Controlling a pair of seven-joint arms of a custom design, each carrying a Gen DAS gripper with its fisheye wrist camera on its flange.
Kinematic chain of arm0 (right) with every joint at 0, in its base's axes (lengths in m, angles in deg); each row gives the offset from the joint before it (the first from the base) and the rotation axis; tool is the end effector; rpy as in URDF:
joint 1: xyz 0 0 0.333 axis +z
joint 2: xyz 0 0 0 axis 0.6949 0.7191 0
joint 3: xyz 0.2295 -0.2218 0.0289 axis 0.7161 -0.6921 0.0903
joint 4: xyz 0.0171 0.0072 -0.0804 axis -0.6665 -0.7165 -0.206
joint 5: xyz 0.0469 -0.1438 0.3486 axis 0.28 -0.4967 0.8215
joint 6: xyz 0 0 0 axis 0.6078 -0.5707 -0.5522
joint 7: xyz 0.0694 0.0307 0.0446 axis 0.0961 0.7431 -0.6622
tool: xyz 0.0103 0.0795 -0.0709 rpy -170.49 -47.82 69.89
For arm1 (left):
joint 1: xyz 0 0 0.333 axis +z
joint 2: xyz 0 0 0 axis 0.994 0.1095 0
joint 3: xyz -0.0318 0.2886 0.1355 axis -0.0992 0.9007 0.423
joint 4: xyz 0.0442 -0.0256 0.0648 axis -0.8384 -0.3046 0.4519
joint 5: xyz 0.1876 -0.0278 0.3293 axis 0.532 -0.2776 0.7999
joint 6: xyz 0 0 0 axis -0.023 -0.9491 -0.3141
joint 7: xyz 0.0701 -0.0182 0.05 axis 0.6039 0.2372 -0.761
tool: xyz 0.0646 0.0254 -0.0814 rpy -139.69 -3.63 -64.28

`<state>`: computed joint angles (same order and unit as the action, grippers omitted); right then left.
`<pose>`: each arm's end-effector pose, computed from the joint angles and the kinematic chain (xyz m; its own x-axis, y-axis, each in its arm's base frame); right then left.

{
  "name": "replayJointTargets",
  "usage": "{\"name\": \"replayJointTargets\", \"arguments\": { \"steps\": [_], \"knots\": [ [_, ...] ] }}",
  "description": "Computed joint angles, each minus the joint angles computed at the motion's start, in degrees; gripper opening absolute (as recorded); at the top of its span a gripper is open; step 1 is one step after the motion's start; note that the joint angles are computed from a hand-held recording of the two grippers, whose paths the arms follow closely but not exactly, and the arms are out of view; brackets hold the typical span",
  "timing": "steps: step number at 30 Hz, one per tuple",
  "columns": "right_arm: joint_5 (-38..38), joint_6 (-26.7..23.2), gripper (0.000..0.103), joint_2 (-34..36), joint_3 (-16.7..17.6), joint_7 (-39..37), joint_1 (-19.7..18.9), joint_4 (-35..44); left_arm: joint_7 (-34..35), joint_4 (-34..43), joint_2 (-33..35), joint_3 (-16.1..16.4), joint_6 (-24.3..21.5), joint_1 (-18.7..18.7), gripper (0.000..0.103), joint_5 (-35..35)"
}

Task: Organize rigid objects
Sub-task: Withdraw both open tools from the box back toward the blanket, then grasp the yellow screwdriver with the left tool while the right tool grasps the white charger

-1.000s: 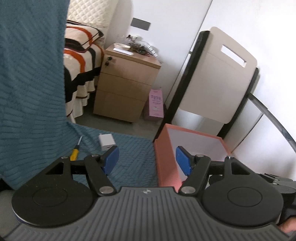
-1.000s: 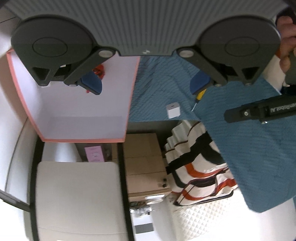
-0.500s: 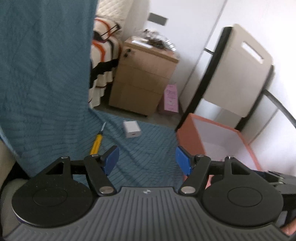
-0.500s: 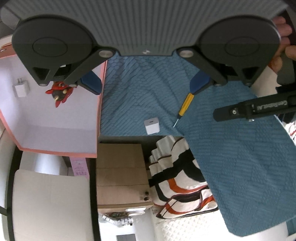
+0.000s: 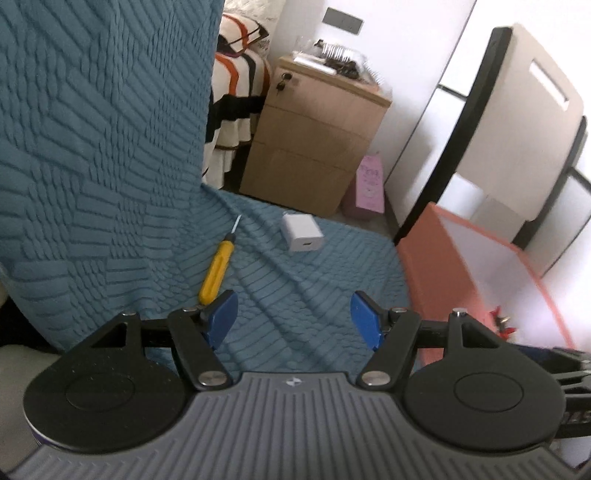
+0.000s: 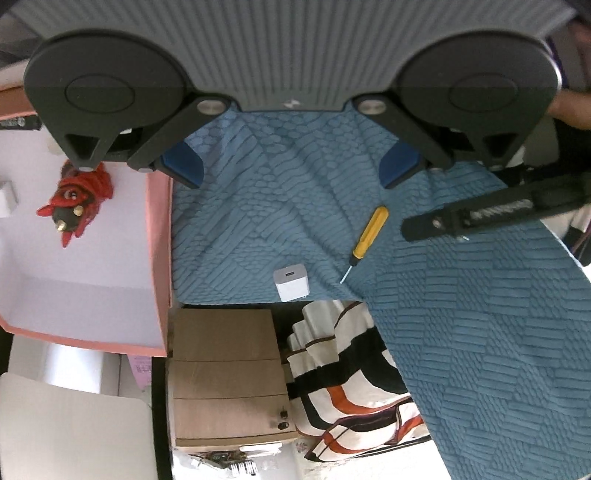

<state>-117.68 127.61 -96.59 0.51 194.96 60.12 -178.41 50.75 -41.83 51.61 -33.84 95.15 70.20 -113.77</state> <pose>0.4453 0.2731 0.5490 -0.0891 -0.9730 -0.2131 -0.6868 0.2149 -0.6943 0.4945 -0.1257 0.5584 -0.2190 -0.9316 0.2900 -0.6926 -0.0609 -0.7188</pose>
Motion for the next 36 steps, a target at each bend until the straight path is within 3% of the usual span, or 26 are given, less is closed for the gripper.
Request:
{"name": "replayJointTargets", "arguments": {
  "steps": [10,16,19,25,28,30,36],
  "knots": [
    [-5.2,3.1,0.102,7.3,-2.3,2.8,0.1,3.9,5.0,4.6,10.7,-1.9,5.7,1.8,0.073,-1.6],
    [-8.4,4.1,0.102,12.7,-5.3,3.5,1.6,8.6,2.1,8.4,16.7,-4.8,3.6,5.9,0.073,2.7],
    [-9.1,5.1,0.102,15.2,-7.0,2.9,2.6,11.0,-0.1,9.3,18.9,-5.8,4.9,6.8,0.073,6.6],
    [-6.0,6.6,0.098,21.1,-10.2,-1.9,4.4,16.5,-5.7,11.3,22.5,-5.8,6.8,7.7,0.073,16.6],
    [-3.2,6.9,0.094,24.0,-11.3,-6.0,4.9,19.5,-7.1,12.8,24.2,-6.4,7.3,8.8,0.073,18.9],
    [-1.0,6.9,0.085,26.0,-12.1,-8.7,5.2,21.7,-7.1,13.5,24.9,-7.1,7.2,9.7,0.073,19.6],
    [3.9,5.4,0.081,32.4,-14.6,-14.0,6.7,29.2,-7.8,15.8,27.3,-7.6,6.8,10.6,0.071,22.0]
  ]
}}
